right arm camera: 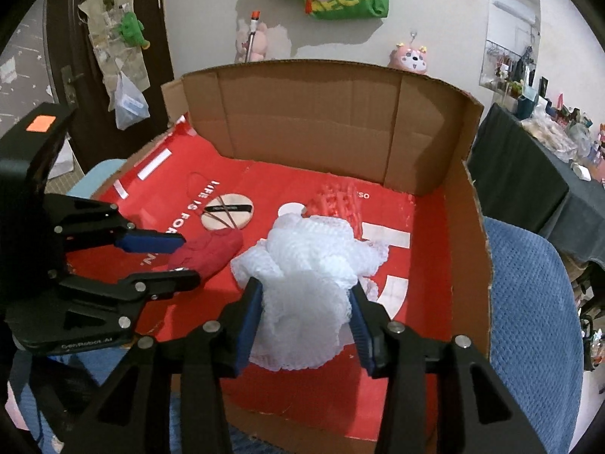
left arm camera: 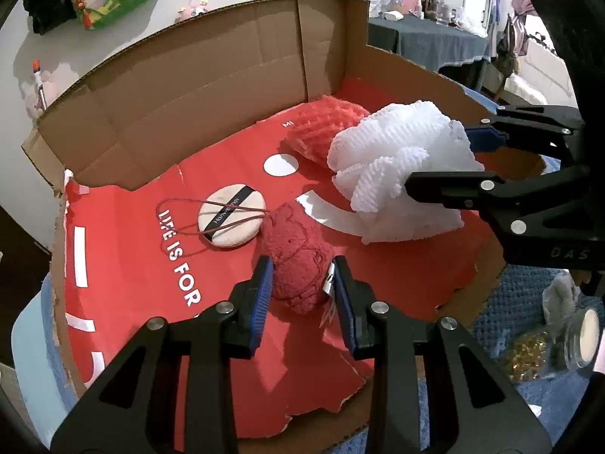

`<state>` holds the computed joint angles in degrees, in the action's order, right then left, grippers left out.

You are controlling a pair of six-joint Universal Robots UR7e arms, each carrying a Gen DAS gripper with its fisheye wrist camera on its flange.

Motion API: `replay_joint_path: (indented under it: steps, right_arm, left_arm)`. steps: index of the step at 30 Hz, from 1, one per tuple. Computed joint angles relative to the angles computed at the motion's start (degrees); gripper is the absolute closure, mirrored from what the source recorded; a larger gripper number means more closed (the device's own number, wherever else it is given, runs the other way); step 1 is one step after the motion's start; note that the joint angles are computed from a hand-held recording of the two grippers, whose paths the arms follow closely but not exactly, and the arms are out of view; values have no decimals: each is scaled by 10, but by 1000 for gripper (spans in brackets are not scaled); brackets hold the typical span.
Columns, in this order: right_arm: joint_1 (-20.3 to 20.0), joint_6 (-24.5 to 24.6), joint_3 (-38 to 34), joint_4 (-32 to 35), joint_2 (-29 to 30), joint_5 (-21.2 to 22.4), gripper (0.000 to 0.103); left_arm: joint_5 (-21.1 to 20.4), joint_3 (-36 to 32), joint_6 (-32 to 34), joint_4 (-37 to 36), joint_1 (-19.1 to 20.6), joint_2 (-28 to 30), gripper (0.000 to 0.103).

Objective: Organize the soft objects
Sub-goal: 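Carry the white bath puff and red knitted ball into the box and release them, then withdraw both open tools from the box back over the blanket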

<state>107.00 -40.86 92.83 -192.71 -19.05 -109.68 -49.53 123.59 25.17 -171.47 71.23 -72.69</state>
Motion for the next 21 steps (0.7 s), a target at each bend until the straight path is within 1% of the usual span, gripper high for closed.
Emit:
replay_joint_path:
  steps: [11, 13, 15, 17, 18, 19, 21]
  right_arm:
    - [-6, 14, -9, 24, -3, 1, 47]
    - [-6, 16, -9, 30, -4, 1, 44]
    - [-6, 18, -9, 37, -6, 0, 37]
    - [-6, 19, -9, 41, -7, 0, 33]
    - [-7, 20, -9, 44, -8, 0, 30]
    - [-7, 21, -8, 44, -8, -2, 28]
    - [-8, 22, -5, 42, -9, -1, 26]
  left_arm:
    - [-4, -5, 1, -10, 6, 9, 72]
    - [-7, -5, 0, -8, 8, 7, 72]
    - [-10, -4, -1, -7, 10, 4, 71]
    - [-12, -3, -3, -4, 11, 2, 56]
    - [-12, 0, -3, -2, 12, -1, 40]
    - [-11, 3, -1, -8, 11, -2, 36]
    - [-5, 13, 11, -32, 8, -2, 36]
